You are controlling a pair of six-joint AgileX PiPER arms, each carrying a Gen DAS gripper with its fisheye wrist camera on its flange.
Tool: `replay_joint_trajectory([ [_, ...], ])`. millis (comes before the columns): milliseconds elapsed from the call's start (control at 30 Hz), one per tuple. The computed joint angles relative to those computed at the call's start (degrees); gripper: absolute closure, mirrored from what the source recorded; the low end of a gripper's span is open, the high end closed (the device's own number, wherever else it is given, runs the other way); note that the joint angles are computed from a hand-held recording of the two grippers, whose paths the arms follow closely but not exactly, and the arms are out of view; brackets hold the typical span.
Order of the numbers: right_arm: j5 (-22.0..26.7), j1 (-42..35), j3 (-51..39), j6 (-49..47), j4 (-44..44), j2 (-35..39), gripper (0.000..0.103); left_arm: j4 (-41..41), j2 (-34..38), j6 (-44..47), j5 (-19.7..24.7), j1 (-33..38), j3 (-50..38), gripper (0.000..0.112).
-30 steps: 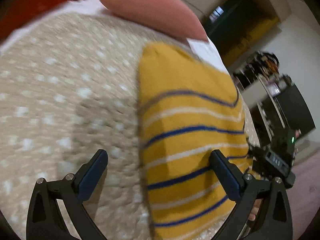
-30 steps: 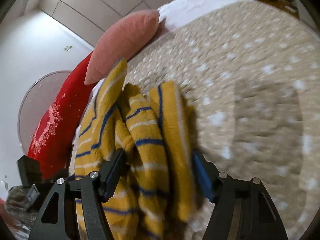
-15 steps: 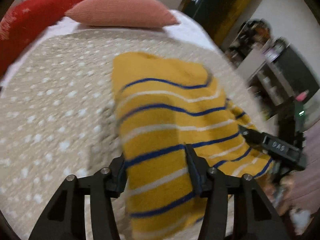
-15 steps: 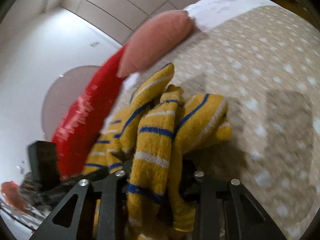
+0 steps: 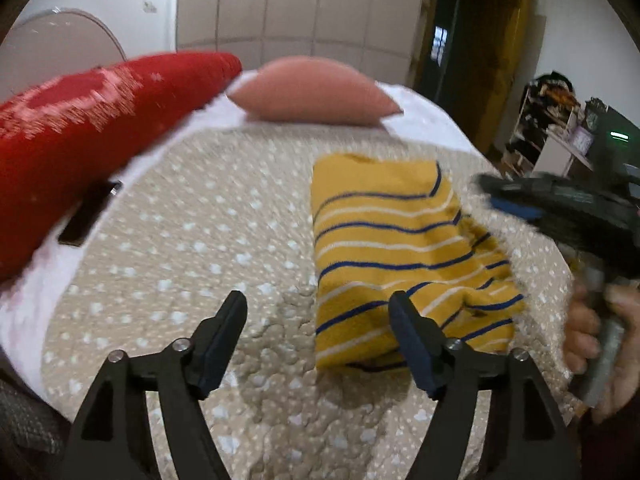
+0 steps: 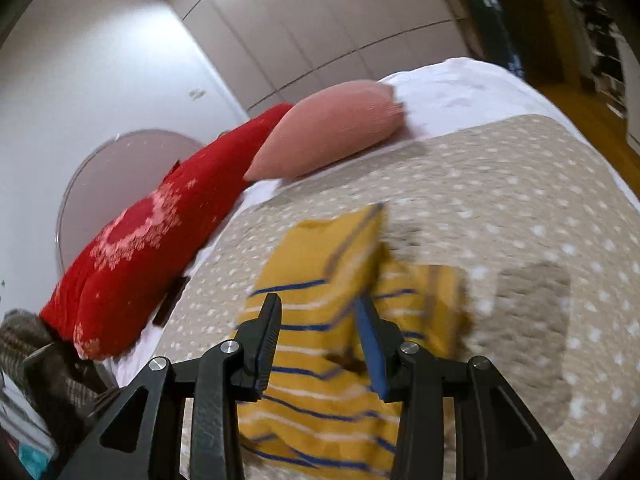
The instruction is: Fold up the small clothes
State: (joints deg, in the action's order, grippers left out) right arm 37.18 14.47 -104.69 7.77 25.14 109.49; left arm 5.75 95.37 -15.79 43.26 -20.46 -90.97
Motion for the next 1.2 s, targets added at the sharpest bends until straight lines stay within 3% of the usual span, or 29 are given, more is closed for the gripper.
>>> replay_joint_trajectory([
  [67, 5.8, 0.5, -9.5, 1.0, 0.3, 6.7, 0.062, 3.9, -2.1, -3.2, -1.4, -0.8, 1.8, 0.034],
  [167, 14.9, 1.5, -26.6, 9.7, -11.4, 18.7, 0.064, 12.3, -5.9, -10.5, -4.2, -2.8, 5.9, 0.029],
  [200, 18.0, 1.2, -31.8, 12.0, -14.1, 22.7, 0.069, 14.7, -7.3, -12.6, -5.7, -2.8, 7.8, 0.028],
  [233, 19.7, 0.4, -34.7, 14.1, -15.4, 25.1, 0.081, 15.8, -8.4, -13.6, -6.6, -2.8, 8.8, 0.027],
  [267, 19.9, -0.4, -35.3, 16.1, -15.5, 25.8, 0.086, 17.8, -9.4, -15.6, -8.3, -2.7, 10.2, 0.025],
  [367, 14.3, -1.2, -26.2, 20.9, -17.4, 20.0, 0.084, 21.8, -11.6, -20.2, -12.3, -1.7, 13.7, 0.018],
  [433, 10.0, 0.2, -17.0, 24.3, -22.9, 13.6, 0.075, 20.6, -12.6, -20.1, -13.7, -0.7, 14.5, 0.018],
  [533, 1.0, 1.8, -2.7, 19.6, -19.6, 4.2, 0.075, 20.1, -13.1, -20.8, -14.2, -0.3, 15.0, 0.018],
  [667, -5.6, 7.4, 8.4, 15.6, -21.8, -2.3, 0.075, 33.4, -14.6, -32.2, -11.3, -4.2, 16.3, 0.018],
  [800, -6.7, 10.8, 17.3, 25.6, -31.3, -3.5, 0.075, 39.6, -16.0, -35.7, -8.4, -7.6, 17.1, 0.018],
  [900, -18.4, 8.9, 31.2, 27.9, -26.7, -9.7, 0.077, 44.4, -16.7, -39.5, -6.3, -10.0, 17.8, 0.015],
  [1000, -23.2, 9.3, 38.6, 39.2, -32.6, -15.1, 0.077, 45.0, -16.0, -41.2, -4.1, -11.8, 17.1, 0.014],
  [1067, -22.6, 10.6, 41.5, 50.7, -44.0, -18.7, 0.072, 41.3, -15.5, -38.4, -4.3, -11.9, 16.2, 0.014],
  [1100, -20.1, 11.9, 42.4, 56.3, -49.8, -20.8, 0.068, 39.4, -15.2, -36.9, -4.1, -12.0, 15.8, 0.014],
  [1133, -18.7, 12.9, 43.3, 61.9, -55.5, -22.2, 0.055, 38.2, -14.9, -35.9, -3.7, -12.4, 15.3, 0.014],
  [1167, -16.7, 14.4, 44.5, 67.4, -61.2, -24.2, 0.049, 36.6, -14.6, -34.6, -3.1, -12.8, 14.8, 0.014],
  [1200, -14.1, 16.3, 45.3, 73.1, -66.9, -25.7, 0.049, 34.7, -14.2, -32.9, -2.1, -13.2, 14.0, 0.014],
])
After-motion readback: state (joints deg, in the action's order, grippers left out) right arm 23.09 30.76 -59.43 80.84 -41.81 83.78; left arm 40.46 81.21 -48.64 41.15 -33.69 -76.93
